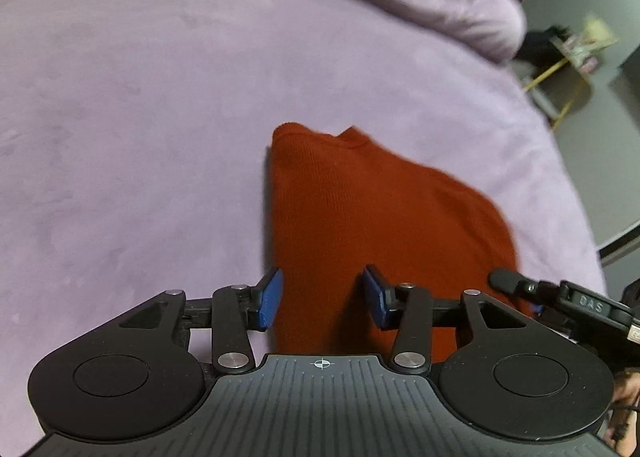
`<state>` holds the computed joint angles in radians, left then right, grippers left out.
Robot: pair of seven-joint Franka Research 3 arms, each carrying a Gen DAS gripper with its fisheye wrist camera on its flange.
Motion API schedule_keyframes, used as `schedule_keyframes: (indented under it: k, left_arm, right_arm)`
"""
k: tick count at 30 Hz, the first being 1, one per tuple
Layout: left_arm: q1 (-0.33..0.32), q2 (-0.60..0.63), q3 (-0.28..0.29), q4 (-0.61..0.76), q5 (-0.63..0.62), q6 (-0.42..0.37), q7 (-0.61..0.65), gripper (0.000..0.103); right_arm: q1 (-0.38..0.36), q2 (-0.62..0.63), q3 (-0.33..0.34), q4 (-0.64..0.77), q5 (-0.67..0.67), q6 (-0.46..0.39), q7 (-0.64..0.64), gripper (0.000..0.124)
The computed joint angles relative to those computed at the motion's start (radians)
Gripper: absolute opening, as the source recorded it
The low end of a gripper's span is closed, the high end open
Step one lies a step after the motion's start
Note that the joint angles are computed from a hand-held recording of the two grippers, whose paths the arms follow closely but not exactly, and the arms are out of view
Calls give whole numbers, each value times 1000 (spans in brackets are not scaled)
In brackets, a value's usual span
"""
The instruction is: Fold small clothes
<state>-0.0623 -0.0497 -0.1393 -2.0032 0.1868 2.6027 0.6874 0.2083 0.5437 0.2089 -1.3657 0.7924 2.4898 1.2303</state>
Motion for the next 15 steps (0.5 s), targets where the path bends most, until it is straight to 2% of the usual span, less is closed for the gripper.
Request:
schedule_keyframes:
  k: [2, 4, 5, 7, 9, 12, 13, 15]
  left_arm:
    - [-2, -74, -18, -82, 90, 32, -68, 50]
    - [0, -144, -49, -162, 194, 48, -137, 51]
    - [-7, -172, -55, -196, 207, 42, -139, 52]
    - [-36, -205, -61, -247, 184, 28, -125, 52]
    - [-71, -232, -46, -297, 108, 35, -104, 52]
    - [-73, -233, -53, -312, 62, 16, -159, 51]
    - [-61, -230, -64, -313, 80, 23, -197, 51]
    - [-42, -199, -82, -283, 131, 21, -254, 52]
  right_arm:
    - [-34, -125, 26, -170, 86, 84, -93, 53]
    - [-62, -218, 37, -290, 190, 85, -195, 53]
    - [-71, -252, 33, -331, 225, 59, -240, 53]
    - [-68, -294, 18, -383, 268, 17, -293, 53]
    - [-59, -313, 3, -410, 318, -4, -341, 53]
    - [-18, -314, -20, -409, 351, 23, -388, 53]
    - [-1, -306, -26, -400, 337, 27, -389, 51]
    - [44, -297, -39, -400, 262, 73, -335, 38]
